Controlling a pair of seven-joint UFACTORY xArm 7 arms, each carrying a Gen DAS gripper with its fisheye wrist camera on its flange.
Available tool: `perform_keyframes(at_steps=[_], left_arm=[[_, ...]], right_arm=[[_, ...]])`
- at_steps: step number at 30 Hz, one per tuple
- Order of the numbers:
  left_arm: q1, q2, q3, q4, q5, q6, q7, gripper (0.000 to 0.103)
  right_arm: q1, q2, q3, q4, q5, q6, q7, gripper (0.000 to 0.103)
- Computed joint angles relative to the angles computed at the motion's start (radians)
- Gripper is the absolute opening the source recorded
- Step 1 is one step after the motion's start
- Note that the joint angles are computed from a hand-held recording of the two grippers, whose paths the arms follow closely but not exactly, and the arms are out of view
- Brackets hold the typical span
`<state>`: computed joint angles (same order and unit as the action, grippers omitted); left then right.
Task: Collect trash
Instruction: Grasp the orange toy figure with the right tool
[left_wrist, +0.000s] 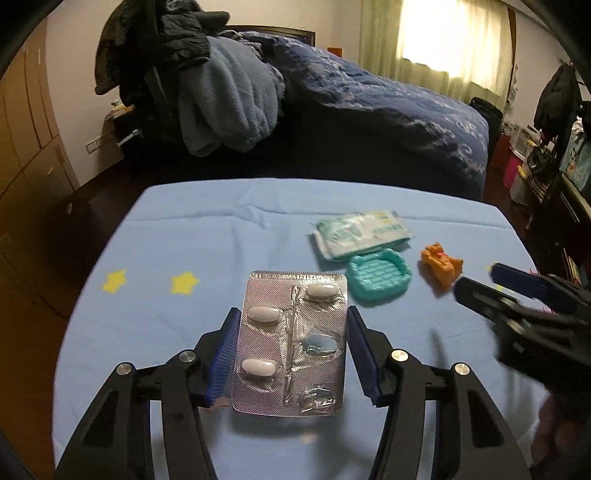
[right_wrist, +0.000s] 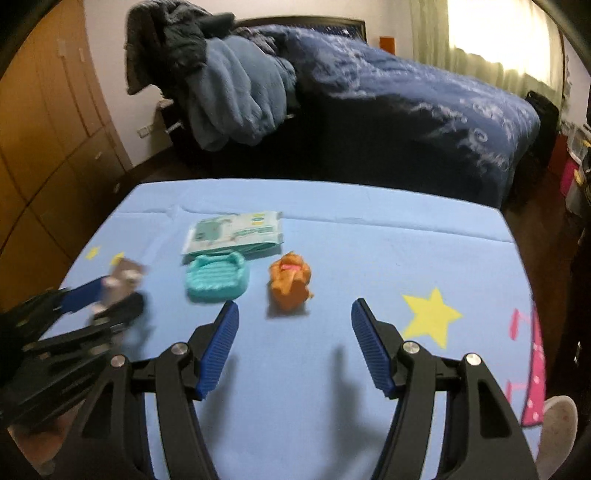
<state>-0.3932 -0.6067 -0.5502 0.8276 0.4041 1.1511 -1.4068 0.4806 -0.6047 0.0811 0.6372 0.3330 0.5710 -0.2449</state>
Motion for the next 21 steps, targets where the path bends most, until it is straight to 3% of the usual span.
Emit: perform_keyframes(at_steps=[2, 7, 8, 9, 10, 16, 21], left_arm=[[-0.004, -0.017, 0.006, -0.007, -0.002, 0.001, 0.002, 0.057], [0.004, -0.050, 0.010, -0.018, -0.010, -0.010, 0.005, 0.057], [0.005, -0.054, 0.011, -0.021, -0.012, -0.014, 0.008, 0.057], [0.008, -0.056, 0.009, -0.021, -0.013, -0.016, 0.008, 0.057], [0.011, -0.059, 0.006, -0.021, -0.015, -0.017, 0.008, 0.057], [0.014, -0.086, -0.012, -0.022, -0.033, 0.003, -0.002, 0.057], [0.010, -0.113, -0.054, 0.006, -0.053, 0.048, -0.023, 0.057]], right_arm=[[-0.005, 0.057, 0.006, 0.027, 0.002, -0.008, 0.013, 0.063], [-0.016, 0.126, 0.037, 0.053, -0.025, -0.033, 0.043, 0.049], [-0.022, 0.132, 0.048, 0.053, -0.038, -0.046, 0.053, 0.044], [-0.031, 0.136, 0.062, 0.054, -0.058, -0.056, 0.067, 0.032], [-0.031, 0.144, 0.064, 0.061, -0.066, -0.056, 0.072, 0.030], [-0.014, 0.104, 0.028, 0.037, -0.047, -0.043, 0.063, 0.029], [-0.028, -0.047, -0.018, -0.032, -0.036, 0.041, 0.042, 0.029]])
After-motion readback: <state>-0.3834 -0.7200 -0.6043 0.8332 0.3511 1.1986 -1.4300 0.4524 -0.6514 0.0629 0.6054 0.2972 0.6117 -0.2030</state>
